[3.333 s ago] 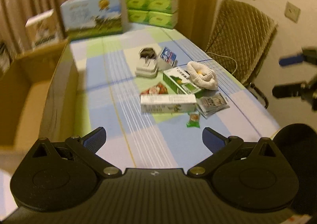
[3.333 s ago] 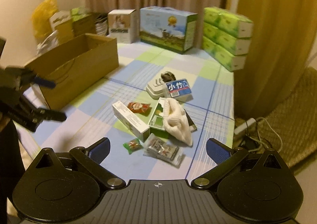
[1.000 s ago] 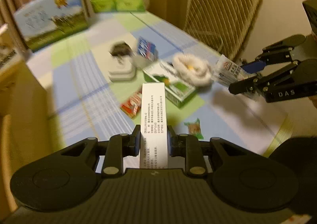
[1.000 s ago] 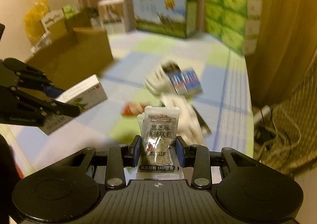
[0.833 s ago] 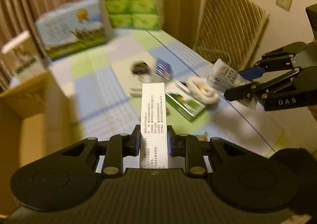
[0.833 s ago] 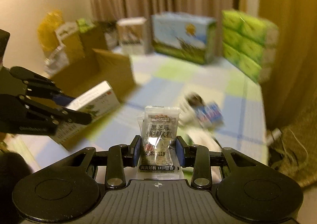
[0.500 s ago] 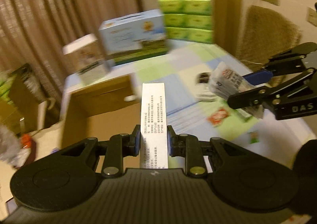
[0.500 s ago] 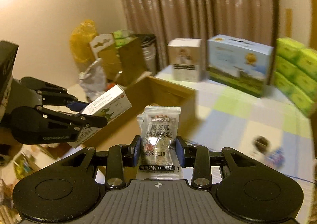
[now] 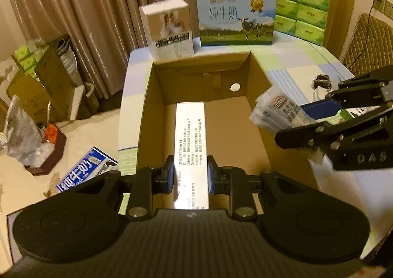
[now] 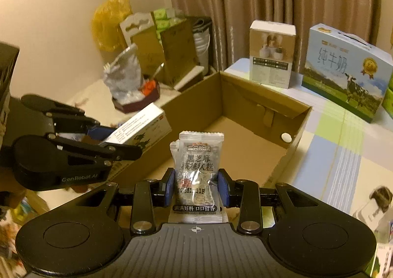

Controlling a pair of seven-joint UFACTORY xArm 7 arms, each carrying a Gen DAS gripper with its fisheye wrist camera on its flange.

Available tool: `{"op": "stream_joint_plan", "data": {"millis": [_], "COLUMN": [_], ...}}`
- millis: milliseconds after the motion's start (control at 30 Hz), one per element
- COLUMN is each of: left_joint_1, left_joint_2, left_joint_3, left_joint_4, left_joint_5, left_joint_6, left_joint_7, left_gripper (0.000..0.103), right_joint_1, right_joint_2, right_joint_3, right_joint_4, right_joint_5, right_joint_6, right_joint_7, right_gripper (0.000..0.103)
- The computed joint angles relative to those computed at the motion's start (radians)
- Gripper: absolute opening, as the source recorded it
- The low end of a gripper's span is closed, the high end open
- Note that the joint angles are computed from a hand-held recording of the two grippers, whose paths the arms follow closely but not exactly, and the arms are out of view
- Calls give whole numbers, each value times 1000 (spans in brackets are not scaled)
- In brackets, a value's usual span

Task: Organize objects
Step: 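Carry both items into the cardboard box and open both tools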

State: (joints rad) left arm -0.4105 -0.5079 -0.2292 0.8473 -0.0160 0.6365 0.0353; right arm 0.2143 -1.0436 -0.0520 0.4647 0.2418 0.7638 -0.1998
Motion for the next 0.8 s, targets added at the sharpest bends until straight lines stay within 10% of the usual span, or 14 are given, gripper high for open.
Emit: {"op": "stream_joint_plan", "data": {"millis": [233, 400, 800], "left_joint_1": [-15, -3, -21], "left_joint_2": [68, 67, -160], "left_joint_3": [31, 33, 12], "left_joint_4": [-38, -71, -136], "left_joint_5": [-37, -50, -72], "left_joint_6": [-92, -151, -100], "left_joint_7": [42, 14, -89], "left_gripper": [21, 30, 39], "right_joint_1": [16, 4, -171], "right_joint_2": [51, 7, -455], "right_joint_3": [-25, -33, -66], "right_joint_4": [-45, -65, -59], "right_joint_5": [18, 26, -78], "right_joint_6": [-87, -116, 214], "right_joint_7": [-28, -28, 37], "right_gripper": [36, 64, 83]}}
